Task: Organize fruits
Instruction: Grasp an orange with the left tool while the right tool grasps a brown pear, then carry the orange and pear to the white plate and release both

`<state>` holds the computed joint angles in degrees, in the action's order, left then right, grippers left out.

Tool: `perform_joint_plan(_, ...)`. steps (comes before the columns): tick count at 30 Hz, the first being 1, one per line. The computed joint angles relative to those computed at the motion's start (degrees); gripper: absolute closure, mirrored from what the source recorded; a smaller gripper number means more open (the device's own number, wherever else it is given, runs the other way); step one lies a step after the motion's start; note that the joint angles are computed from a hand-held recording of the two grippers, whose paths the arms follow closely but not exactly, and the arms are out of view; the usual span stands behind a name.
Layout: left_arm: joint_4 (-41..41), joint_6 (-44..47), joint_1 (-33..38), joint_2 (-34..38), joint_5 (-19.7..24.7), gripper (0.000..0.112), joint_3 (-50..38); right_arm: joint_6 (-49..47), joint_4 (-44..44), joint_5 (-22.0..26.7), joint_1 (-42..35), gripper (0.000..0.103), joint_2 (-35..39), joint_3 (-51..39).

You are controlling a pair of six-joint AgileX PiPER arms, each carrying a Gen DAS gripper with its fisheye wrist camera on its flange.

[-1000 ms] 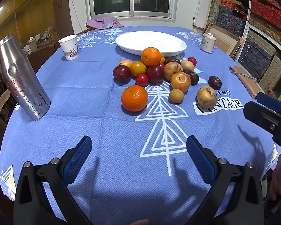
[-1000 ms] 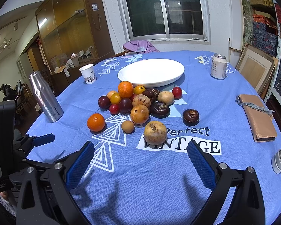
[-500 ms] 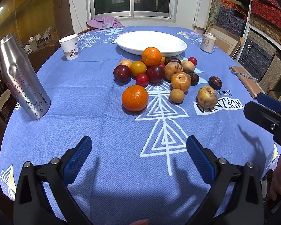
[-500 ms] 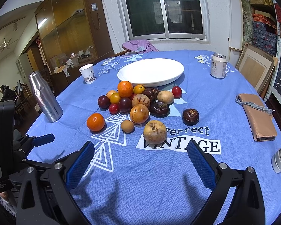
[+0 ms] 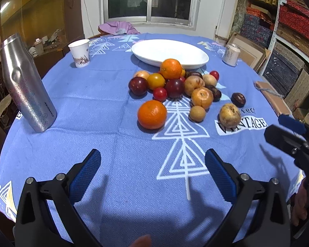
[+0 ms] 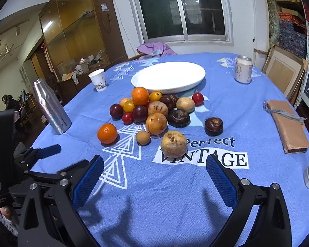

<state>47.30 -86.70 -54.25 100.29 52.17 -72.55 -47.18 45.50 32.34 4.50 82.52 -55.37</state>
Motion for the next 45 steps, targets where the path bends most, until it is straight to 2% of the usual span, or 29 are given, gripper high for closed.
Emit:
perform_joint_plan(2,2.4,-1.5,0.7,-0.5,-2.2,0.013,1.8,-7.0,5.3,-0.3,-1.4,0.003,1.7,0.4)
perform_joint_plan(3,4.9,-3.3,1.3,-1.4,-4.9,0.013,3.8,-10.0,6.8,-0.3,-2.0,0.003,2.8,0.0)
perform_joint_plan(5,9.5,-6.4,2.4,-2.6,-9.4,0.013,6.9,-9.1,3.0,-1.4,-1.3,0.003,5.1,-1.3)
perform_joint_plan(6,10.2,-6.3,2.9,-2.4,-9.9,0.013,7.0,-5.9,-1.0,-1.7,-0.7,0.003,6.4,-2.5)
perform_joint_plan(9,6.1,2.0,6.1,-0.6,-12.5,0.013,4.1,-2.9,-3.7,1.5,-1.4,0.003,10.8,-6.8)
perform_joint_plan(11,1.8,7.7,9.2,0.4,-16.5,0.013,2.8,-0.3,-4.6,5.1,-2.1,0.003,14.0,-10.8)
perform_joint_plan(13,-1.4,11.6,11.3,1.7,-18.3,0.013,1.3,0.5,-4.4,8.1,-2.7,0.003,16.4,-13.7)
perform_joint_plan(16,-6.0,17.3,13.7,4.6,-18.1,0.013,-2.3,1.9,-6.1,7.4,-1.7,0.003,18.0,-16.0)
perform_joint_plan(20,-11.9,24.0,16.3,6.4,-21.5,0.013,-4.1,0.5,-5.7,7.1,-0.9,0.003,19.6,-18.1)
perform_joint_plan(21,-12.2,24.8,16.4,6.9,-21.2,0.013,-4.9,0.3,-5.4,6.9,-0.8,0.003,20.1,-18.5)
perform_joint_plan(22,-12.1,25.0,16.3,7.4,-20.7,0.013,-5.6,0.3,-5.4,7.1,-0.7,0.005,20.4,-19.0)
perform_joint_plan(24,-13.9,27.2,16.8,8.2,-21.4,0.014,-6.3,0.4,-6.0,7.8,-0.6,0.015,21.5,-20.2)
perform_joint_plan(25,-15.7,29.1,17.2,8.6,-22.0,0.018,-6.6,0.7,-6.5,8.2,-0.4,0.018,22.1,-20.8)
perform_joint_plan(26,-17.0,30.4,17.4,8.9,-22.2,0.032,-6.8,1.0,-7.0,8.5,-0.2,0.022,22.6,-21.3)
perform_joint_plan(28,-21.5,34.9,18.3,10.1,-22.0,0.047,-8.3,1.3,-7.7,9.3,0.0,0.028,23.5,-22.3)
perform_joint_plan(33,-29.5,40.7,20.9,11.3,-24.0,0.051,-8.6,2.5,-7.9,13.4,-0.4,0.03,26.7,-26.0)
perform_joint_plan(36,-28.4,39.9,20.5,11.7,-23.3,0.052,-9.3,2.2,-7.6,13.6,-0.5,0.03,26.6,-25.9)
perform_joint_plan(40,-27.6,38.2,20.5,11.0,-23.2,0.065,-8.4,3.0,-8.7,12.6,-0.1,0.035,26.3,-25.4)
perform_joint_plan(43,-27.7,38.1,20.7,10.4,-23.7,0.067,-7.7,3.8,-11.4,11.2,0.8,0.044,25.4,-24.5)
perform_joint_plan(45,-27.0,38.1,20.3,10.4,-23.4,0.067,-7.7,2.4,-11.4,11.3,1.0,0.058,24.9,-24.1)
